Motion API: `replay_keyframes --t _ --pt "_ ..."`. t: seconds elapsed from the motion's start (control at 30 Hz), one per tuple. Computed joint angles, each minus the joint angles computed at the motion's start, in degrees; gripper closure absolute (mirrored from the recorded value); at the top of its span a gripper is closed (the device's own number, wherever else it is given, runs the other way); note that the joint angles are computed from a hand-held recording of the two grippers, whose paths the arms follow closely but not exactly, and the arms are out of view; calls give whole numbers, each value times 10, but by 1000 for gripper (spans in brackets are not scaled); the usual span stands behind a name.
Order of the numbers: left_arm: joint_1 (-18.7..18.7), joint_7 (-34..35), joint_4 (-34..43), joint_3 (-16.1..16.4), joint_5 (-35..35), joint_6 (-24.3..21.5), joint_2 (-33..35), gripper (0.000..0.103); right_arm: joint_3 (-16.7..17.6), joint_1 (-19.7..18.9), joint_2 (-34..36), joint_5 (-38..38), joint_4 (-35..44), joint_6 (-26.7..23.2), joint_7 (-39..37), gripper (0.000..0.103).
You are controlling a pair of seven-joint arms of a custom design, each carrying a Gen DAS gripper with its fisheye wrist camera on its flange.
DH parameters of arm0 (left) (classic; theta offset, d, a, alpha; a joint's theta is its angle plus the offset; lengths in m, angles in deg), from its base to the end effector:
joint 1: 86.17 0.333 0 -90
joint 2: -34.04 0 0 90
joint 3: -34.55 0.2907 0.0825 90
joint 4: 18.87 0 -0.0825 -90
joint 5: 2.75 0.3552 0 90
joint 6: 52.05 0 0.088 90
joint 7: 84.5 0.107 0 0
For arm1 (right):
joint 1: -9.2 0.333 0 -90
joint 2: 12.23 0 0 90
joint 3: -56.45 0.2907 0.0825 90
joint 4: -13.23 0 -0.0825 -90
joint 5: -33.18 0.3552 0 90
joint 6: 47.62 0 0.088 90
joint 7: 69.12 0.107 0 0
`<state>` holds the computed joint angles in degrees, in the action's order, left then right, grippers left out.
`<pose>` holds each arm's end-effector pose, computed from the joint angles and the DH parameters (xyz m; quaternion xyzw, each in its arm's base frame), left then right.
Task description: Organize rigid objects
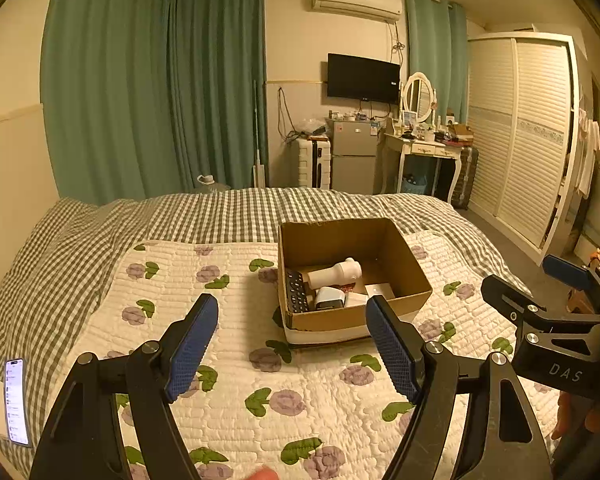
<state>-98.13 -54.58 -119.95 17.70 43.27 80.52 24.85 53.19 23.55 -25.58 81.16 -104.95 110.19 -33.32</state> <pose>0.4658 -0.2567 0.6827 -0.6699 0.5546 -0.3091 0.3848 0.5096 0.0658 0.6158 -0.7392 0.4389 -0.2482 0.4466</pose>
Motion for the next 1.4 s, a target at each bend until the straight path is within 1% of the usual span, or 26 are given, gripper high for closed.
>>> replay_keyframes --t 0.73,1.13,1.2,1.3,1.4 --pt "1 2 -1 2 -4 -2 -1 24 1 2 2 4 -1 4 -6 0" --pt "1 11 -2 4 -12 -5 2 24 1 -3 8 0 4 -4 -6 0" --pt "1 12 -5 5 -15 -1 0 24 1 -3 8 1 4 -5 -8 0" --pt "6 -15 -20 2 7 13 -12 24 3 -4 8 -1 3 -5 -7 0" --pt "8 -10 -20 3 -2 15 -13 24 3 -4 9 -1 3 -6 -5 0"
